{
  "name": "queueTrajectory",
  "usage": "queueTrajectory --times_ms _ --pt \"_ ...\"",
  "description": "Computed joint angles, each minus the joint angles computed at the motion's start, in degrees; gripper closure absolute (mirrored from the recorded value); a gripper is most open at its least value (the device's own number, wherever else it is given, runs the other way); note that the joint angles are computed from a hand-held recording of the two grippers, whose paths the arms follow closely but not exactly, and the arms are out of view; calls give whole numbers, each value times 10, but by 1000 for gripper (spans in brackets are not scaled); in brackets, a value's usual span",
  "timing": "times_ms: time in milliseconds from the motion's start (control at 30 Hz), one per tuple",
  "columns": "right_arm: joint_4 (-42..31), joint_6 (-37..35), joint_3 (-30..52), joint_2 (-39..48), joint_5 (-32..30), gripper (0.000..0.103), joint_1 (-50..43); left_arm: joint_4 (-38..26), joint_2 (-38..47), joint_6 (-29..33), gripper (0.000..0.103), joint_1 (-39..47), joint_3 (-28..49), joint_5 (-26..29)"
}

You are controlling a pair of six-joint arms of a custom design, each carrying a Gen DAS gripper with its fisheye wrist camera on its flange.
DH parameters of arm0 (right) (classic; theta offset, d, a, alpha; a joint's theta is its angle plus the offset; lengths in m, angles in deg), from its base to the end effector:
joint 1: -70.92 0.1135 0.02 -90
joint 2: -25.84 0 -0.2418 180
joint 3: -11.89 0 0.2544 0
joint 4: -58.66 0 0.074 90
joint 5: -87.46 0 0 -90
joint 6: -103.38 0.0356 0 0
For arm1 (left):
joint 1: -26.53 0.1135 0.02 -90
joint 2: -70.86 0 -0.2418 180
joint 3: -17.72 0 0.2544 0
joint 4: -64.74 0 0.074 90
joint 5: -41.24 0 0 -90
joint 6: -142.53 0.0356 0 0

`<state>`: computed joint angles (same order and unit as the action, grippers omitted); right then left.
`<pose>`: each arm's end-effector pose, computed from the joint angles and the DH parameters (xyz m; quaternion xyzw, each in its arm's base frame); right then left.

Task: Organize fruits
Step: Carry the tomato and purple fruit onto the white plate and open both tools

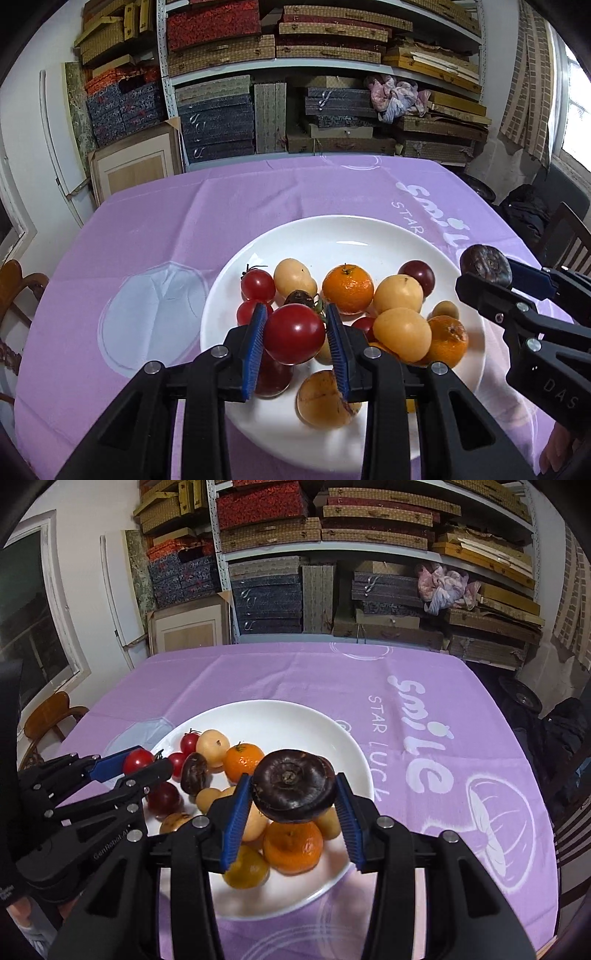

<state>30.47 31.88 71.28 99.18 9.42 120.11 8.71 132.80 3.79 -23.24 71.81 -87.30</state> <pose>0.1874 0.2058 0.2108 -0.1998 0.8878 0.1456 0.3881 0.1481 -0.1407 0.2007 -0.0663 0.9202 0.0482 0.3828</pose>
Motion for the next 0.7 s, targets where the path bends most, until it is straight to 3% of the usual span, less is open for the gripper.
queueTrajectory --times_ms 200,700 --pt "46 -15 25 82 -18 59 -18 74 23 34 68 41 -35 25" --pt "91 -20 28 143 -20 58 -22 113 48 58 67 49 -42 12"
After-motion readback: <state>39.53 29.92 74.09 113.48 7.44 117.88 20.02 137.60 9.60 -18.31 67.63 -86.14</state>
